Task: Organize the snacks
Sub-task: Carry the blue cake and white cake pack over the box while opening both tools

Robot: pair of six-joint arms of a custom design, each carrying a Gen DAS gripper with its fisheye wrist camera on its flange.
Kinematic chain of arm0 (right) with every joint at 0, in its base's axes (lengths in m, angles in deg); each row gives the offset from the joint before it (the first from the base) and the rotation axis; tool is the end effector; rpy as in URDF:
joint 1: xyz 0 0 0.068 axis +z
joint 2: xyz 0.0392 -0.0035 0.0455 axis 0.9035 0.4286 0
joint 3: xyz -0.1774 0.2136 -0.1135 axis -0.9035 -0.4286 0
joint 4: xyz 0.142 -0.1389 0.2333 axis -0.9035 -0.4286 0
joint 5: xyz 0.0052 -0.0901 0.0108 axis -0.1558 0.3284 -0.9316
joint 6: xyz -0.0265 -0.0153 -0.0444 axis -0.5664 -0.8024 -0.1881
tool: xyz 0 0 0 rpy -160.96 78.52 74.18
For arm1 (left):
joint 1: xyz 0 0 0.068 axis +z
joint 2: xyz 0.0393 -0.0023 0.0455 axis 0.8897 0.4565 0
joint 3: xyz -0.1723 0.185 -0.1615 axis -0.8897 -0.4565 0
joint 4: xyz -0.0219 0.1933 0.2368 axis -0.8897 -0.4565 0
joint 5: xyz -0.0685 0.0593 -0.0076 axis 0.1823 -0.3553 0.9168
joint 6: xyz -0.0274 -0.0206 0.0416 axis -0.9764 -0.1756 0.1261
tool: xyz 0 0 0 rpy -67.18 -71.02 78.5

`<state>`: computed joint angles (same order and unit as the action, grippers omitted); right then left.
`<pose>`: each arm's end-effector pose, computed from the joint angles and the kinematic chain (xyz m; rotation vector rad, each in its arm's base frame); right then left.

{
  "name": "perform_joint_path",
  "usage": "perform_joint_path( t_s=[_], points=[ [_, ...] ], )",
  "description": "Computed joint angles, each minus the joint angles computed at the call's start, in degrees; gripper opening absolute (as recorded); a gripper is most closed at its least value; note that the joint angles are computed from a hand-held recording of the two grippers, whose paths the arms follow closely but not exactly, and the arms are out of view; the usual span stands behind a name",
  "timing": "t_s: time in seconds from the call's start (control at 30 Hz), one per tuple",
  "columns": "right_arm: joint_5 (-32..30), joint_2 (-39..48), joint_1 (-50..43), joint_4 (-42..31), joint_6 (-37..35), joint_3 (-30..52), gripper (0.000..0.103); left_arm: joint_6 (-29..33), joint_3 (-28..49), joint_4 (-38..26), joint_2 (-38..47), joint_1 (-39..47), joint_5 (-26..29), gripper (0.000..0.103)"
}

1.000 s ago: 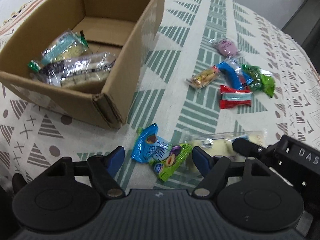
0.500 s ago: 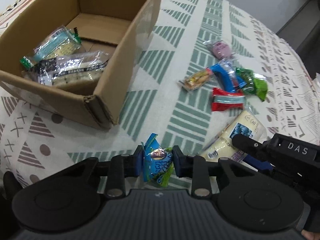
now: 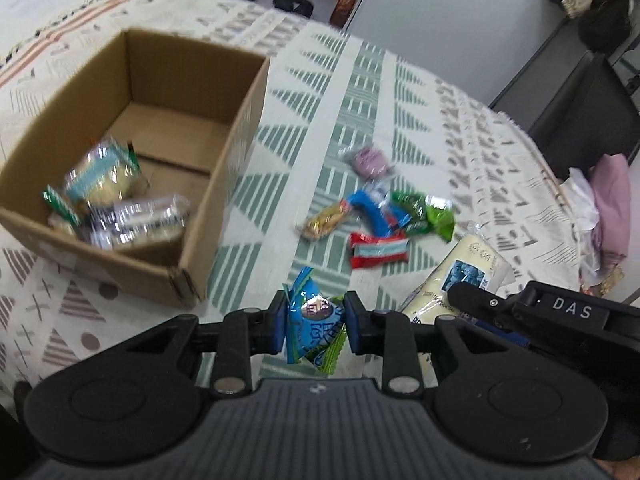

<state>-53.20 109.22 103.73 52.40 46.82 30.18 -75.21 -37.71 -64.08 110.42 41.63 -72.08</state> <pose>0.2653 0.2112 0.1850 0.5358 2.4629 0.6660 0.2750 -0.1064 0.2022 -0.3176 2.5671 -0.3669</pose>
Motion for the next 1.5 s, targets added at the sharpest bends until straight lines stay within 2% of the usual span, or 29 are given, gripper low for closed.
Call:
perform_joint_path(
  t_s=[0.27, 0.67, 0.97, 1.1, 1.5],
  points=[
    [4.1, -0.9, 3.1, -3.6, 0.1, 4.7, 0.019, 2.7, 1.3, -1.6, -3.2, 4.8, 1.9, 0.028],
    [7.8, 2.2, 6.7, -6.6, -1.2, 12.9, 0.019, 7.6, 3.8, -1.4, -5.1, 14.6, 5.7, 0.028],
    [8.9, 6.7, 9.3, -9.9, -4.0, 20.4, 0.019, 8.1, 2.3, 0.7, -5.9, 21.1, 10.9, 0.028],
    [9.4, 9.1, 10.2, -10.8, -4.9, 23.6, 0.019, 8.7, 1.7, 1.5, -6.7, 23.9, 11.5, 0.028],
    [8.5, 18.9, 12.8, -12.9, -7.1, 35.0, 0.019, 9.4, 2.3, 2.2, -3.0, 32.6, 16.5, 0.029]
  ],
)
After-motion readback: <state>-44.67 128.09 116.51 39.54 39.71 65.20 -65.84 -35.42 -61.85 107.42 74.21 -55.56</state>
